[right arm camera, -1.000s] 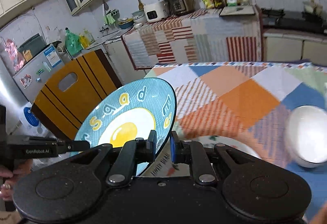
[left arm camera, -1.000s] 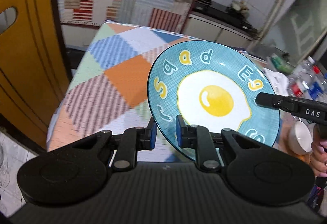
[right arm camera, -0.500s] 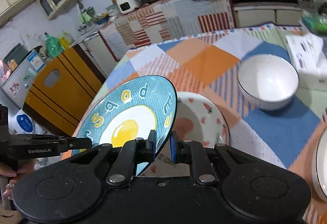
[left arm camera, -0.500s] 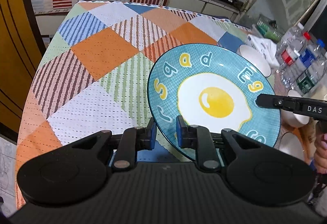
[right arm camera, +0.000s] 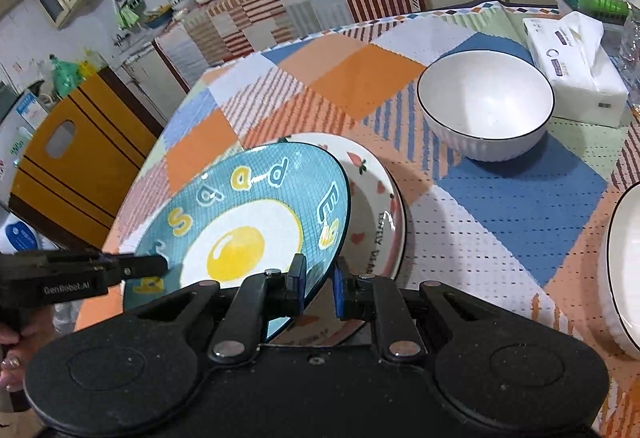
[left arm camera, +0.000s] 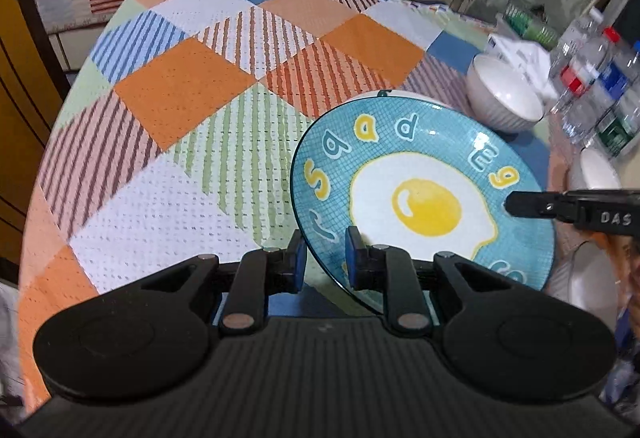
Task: Organize plates and bowls
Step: 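Lower the blue egg plate onto the bunny plate with both tools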
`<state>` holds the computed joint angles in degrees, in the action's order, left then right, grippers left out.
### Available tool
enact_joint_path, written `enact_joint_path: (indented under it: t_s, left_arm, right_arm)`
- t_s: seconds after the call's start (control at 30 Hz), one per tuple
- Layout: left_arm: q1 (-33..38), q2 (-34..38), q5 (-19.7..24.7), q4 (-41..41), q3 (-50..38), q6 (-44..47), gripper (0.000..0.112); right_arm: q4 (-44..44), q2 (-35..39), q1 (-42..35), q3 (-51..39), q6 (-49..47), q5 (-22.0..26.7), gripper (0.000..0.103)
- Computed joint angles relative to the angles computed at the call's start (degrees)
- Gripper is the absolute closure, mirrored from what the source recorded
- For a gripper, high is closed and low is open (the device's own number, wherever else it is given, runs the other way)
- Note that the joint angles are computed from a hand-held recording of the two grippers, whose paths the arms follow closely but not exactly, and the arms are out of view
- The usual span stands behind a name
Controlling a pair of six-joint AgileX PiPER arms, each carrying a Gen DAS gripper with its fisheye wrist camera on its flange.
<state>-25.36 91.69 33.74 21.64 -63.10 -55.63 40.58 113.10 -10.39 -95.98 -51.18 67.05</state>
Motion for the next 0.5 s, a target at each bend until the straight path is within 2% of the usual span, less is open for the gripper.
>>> enact_joint_path:
  t_s: [0.27, 0.4, 0.5]
  left_arm:
    - [1.2, 2.7, 2.3, -4.5, -4.1, 6.1, 0.093]
    - [1.1, 4.6, 4.6, -7.2, -6.8, 8.3, 0.093]
    - [1.7, 5.5, 5.6, -9.8, -7.7, 9.9, 0.092]
  right_arm:
    - [-5.2, 1.1, 2.2, -3.0, 6.1, -0.3, 0.085]
    - [-11.9, 1.6, 4.5, -6.4, 15.0, 0.6, 0.084]
    - [-17.7, -0.8, 7.5, -4.1, 16.1, -3.4, 0.081]
